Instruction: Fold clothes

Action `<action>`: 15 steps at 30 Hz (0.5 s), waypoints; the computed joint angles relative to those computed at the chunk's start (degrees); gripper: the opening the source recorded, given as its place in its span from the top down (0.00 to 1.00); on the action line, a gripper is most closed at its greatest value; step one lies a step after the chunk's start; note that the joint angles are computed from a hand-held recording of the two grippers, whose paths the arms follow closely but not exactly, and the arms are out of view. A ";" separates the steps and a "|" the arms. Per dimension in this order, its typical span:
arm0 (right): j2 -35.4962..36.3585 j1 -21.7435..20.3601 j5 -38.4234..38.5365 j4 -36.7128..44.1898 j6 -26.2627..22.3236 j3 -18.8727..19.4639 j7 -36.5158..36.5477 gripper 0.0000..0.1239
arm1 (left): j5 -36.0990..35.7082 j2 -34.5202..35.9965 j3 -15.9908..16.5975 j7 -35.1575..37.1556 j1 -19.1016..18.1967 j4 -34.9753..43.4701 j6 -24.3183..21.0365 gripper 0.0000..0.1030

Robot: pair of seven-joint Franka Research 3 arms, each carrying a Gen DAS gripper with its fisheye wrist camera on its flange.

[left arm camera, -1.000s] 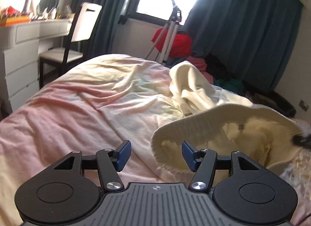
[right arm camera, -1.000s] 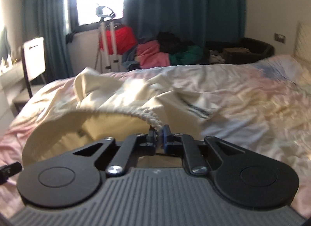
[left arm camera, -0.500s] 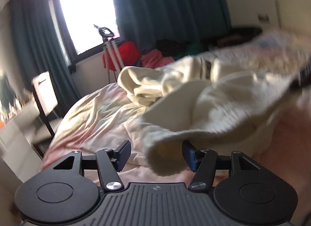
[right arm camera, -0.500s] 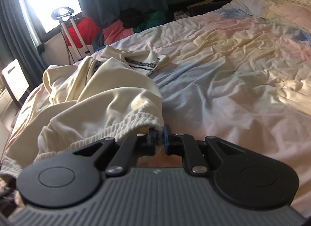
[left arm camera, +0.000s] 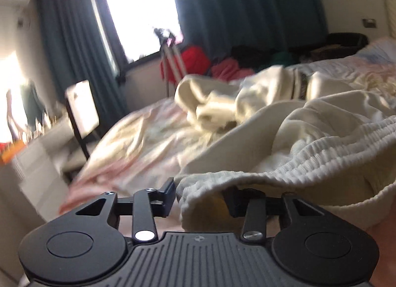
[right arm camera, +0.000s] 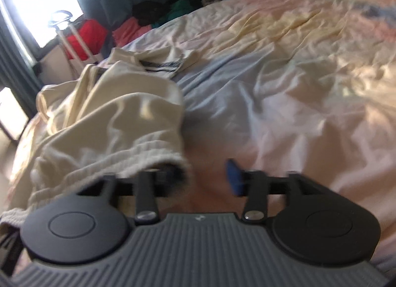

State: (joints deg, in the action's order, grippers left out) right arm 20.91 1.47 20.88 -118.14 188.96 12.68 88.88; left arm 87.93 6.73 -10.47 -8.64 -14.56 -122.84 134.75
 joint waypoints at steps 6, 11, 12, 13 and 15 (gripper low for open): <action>2.60 13.22 -2.59 2.76 1.06 -12.25 -4.49 0.46 | -7.34 -0.42 0.35 0.60 0.95 -1.20 0.49 0.69; 1.45 0.85 -3.17 1.88 0.34 0.75 -6.66 0.89 | -8.18 -2.89 0.10 -0.29 1.43 -3.76 2.17 0.65; 0.60 -1.75 -3.41 0.24 2.68 3.51 -6.75 0.91 | -7.83 -3.26 -0.26 -0.11 1.21 -4.04 1.50 0.65; -0.21 -4.15 -4.44 -1.40 4.97 5.91 -6.03 0.91 | -7.56 -3.43 -0.63 0.16 0.96 -4.14 0.87 0.65; -2.25 -3.16 -5.77 -5.52 14.37 5.02 -5.64 0.92 | -6.05 -4.17 -0.98 -0.30 0.82 -4.73 1.88 0.64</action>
